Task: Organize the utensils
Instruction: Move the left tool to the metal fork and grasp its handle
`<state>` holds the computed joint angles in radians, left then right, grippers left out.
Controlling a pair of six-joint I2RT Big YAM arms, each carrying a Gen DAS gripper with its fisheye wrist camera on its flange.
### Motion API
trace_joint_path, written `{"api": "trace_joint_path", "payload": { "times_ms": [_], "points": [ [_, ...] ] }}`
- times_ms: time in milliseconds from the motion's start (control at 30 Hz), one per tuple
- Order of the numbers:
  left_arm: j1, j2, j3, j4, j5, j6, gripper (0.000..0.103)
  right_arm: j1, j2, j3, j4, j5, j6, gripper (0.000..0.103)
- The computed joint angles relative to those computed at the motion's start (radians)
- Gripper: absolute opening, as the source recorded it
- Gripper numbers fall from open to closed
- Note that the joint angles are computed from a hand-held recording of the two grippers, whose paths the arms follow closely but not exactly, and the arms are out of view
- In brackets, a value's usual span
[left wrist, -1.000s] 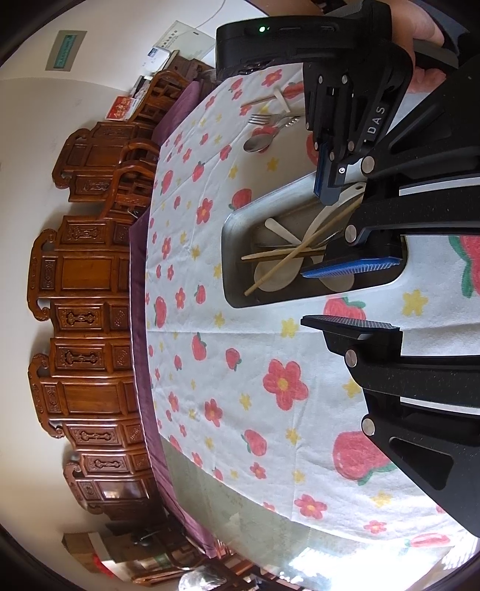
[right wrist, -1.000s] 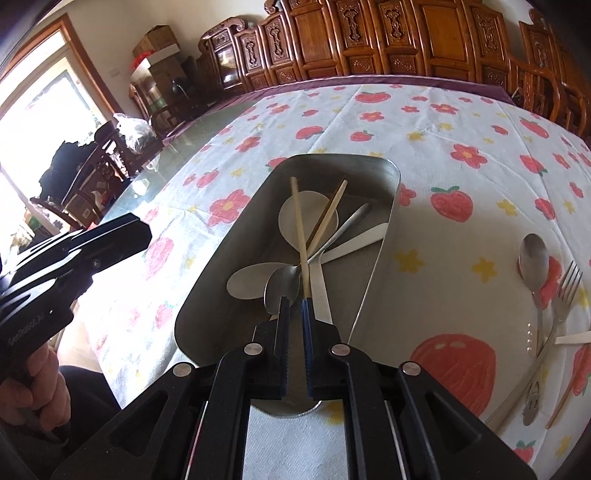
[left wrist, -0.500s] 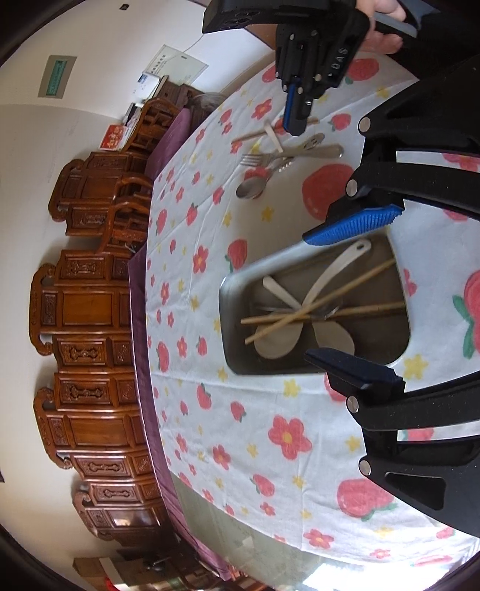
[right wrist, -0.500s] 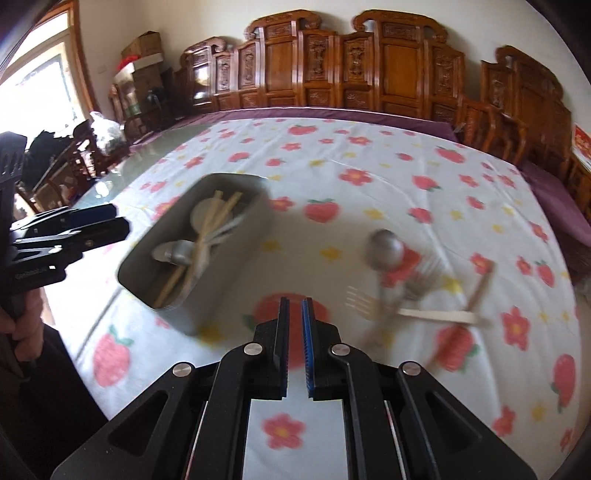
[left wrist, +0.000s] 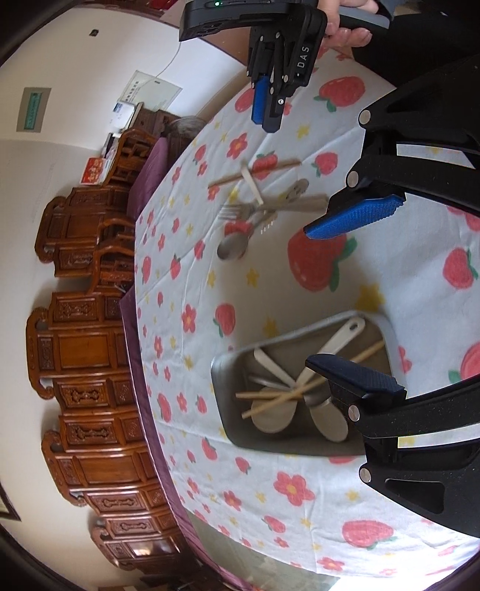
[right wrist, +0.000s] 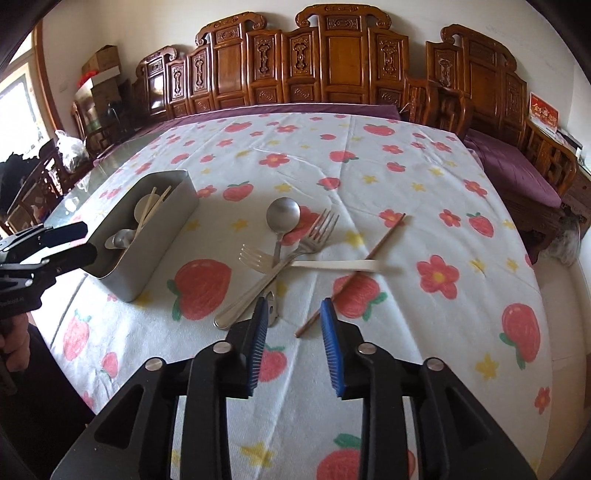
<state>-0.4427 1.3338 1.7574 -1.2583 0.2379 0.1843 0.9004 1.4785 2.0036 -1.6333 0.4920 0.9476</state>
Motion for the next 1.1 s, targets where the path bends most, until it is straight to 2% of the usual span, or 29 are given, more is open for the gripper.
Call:
{"api": "trace_joint_path", "payload": {
  "times_ms": [200,333,500,700,833,1100],
  "points": [
    [-0.090,0.018,0.005,-0.003,-0.055,0.009,0.061,-0.002,-0.064,-0.067,0.016,0.012,0.031,0.034],
    [-0.120,0.060,0.020,-0.031,-0.037,-0.016,0.050,-0.015,-0.118,-0.143,0.052,-0.015,0.056,0.034],
    [-0.161,0.136,0.063,-0.065,-0.038,-0.005,0.041,-0.030,-0.152,-0.192,0.086,-0.040,0.065,0.034],
    [-0.185,0.226,0.130,-0.088,-0.011,-0.010,0.033,-0.031,-0.162,-0.215,0.096,-0.051,0.069,0.034],
    [-0.189,0.274,0.164,-0.109,0.011,-0.028,0.021,-0.032,-0.167,-0.224,0.111,-0.063,0.072,0.034],
    [-0.191,0.308,0.173,-0.116,0.043,-0.058,0.021,-0.030,-0.166,-0.227,0.132,-0.075,0.068,0.034]
  ]
}}
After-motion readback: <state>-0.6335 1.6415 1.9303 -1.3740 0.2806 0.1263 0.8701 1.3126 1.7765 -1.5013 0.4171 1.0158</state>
